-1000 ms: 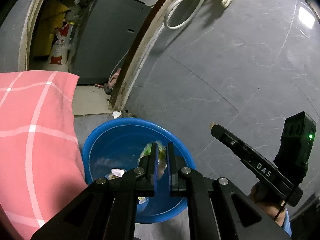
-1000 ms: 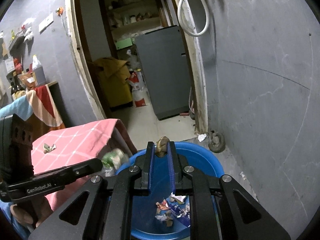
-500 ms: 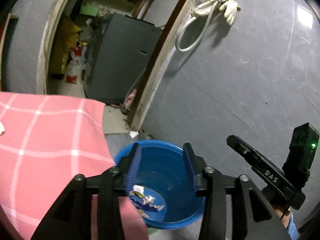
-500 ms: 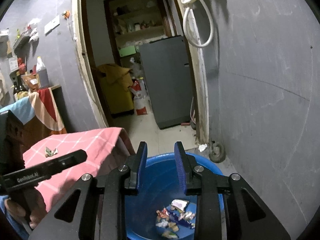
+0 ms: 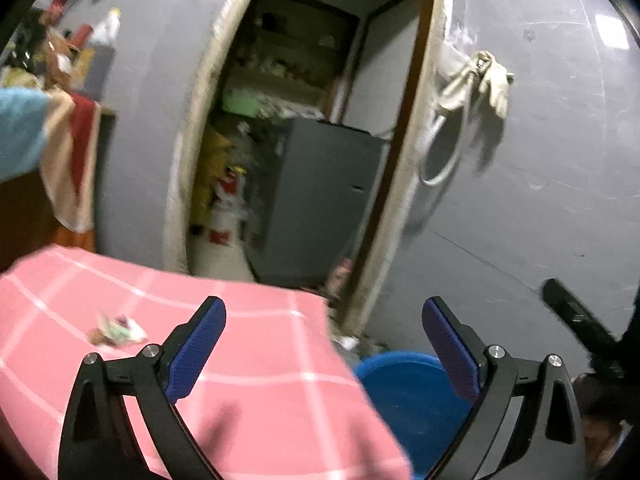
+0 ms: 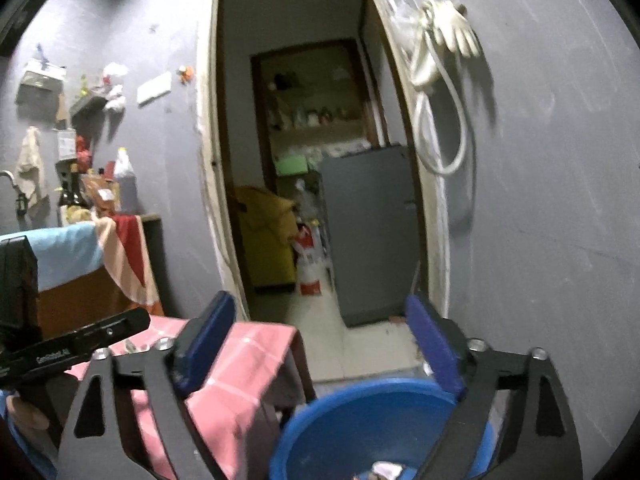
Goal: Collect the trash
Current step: 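Return both open tools from the bucket to the last items on the bedspread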
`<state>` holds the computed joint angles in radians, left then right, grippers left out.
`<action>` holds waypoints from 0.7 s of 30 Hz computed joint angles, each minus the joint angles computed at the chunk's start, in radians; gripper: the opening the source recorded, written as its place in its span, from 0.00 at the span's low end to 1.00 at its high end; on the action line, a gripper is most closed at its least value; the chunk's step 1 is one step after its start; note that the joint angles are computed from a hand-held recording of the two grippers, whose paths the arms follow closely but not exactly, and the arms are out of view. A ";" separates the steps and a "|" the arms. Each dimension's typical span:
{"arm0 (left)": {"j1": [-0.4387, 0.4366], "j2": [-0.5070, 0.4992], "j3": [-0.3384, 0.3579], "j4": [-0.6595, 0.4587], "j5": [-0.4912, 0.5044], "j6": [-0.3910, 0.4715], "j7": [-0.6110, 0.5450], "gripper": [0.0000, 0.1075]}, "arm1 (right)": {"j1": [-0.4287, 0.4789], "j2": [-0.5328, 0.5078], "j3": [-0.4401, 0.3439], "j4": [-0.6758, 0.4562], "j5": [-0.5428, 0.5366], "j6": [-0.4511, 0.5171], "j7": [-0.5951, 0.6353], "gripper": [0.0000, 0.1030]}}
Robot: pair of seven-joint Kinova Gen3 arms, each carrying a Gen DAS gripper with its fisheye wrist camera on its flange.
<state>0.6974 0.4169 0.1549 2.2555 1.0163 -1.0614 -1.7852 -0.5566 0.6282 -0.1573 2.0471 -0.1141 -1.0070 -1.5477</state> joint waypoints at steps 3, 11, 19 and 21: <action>0.023 0.000 -0.007 0.016 0.065 -0.057 -0.029 0.90 | -0.010 0.016 -0.009 -0.014 0.024 -0.042 -0.001 1.00; 0.038 -0.010 -0.003 0.111 0.151 -0.196 0.008 0.90 | -0.060 0.051 -0.026 -0.111 0.049 -0.009 0.016 1.00; 0.021 -0.034 -0.011 0.200 0.212 -0.269 0.034 0.91 | -0.095 0.095 -0.044 -0.232 0.081 0.084 0.000 1.00; 0.013 -0.035 -0.014 0.224 0.219 -0.275 0.054 0.91 | -0.100 0.107 -0.047 -0.262 0.093 0.115 -0.011 1.00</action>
<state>0.7107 0.3816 0.1404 2.4791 1.2356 -1.3366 -1.7310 -0.6566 0.7347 -0.2042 1.7851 -0.0211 -0.8917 -1.5590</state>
